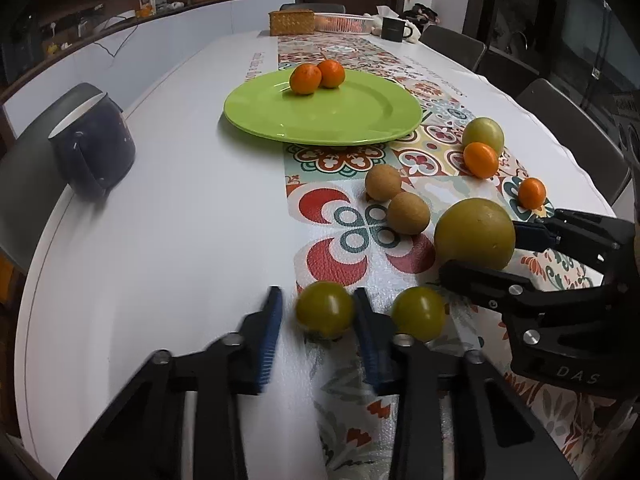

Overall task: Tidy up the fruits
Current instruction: 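Grasp the green lime with the left tool while the right tool grasps the pomelo, then lower the lime and pomelo onto the green plate and open both tools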

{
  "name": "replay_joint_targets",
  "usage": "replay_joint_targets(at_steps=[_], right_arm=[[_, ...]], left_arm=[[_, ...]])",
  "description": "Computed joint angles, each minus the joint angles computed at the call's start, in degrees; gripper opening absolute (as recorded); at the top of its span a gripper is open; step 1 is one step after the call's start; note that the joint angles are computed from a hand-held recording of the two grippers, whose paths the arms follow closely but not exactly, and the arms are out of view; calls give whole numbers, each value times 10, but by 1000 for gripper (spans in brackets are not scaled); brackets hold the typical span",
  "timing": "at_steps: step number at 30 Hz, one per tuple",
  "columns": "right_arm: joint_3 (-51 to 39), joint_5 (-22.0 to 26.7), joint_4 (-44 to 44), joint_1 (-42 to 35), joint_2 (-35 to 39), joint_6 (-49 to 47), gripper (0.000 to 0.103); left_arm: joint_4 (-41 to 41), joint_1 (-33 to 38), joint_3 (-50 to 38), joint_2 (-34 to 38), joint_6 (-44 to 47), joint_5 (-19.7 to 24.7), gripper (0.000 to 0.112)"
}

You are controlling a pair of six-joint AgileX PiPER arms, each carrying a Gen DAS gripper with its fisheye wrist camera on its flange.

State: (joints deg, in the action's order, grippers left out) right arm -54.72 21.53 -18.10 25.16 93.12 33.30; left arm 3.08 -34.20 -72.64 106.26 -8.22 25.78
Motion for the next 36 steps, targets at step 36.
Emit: replay_joint_targets(at_steps=[36], right_arm=[[-5,3,-20,-8,-117,-2,51]], left_arm=[[147,-45,-54,-86,-159,34,28]])
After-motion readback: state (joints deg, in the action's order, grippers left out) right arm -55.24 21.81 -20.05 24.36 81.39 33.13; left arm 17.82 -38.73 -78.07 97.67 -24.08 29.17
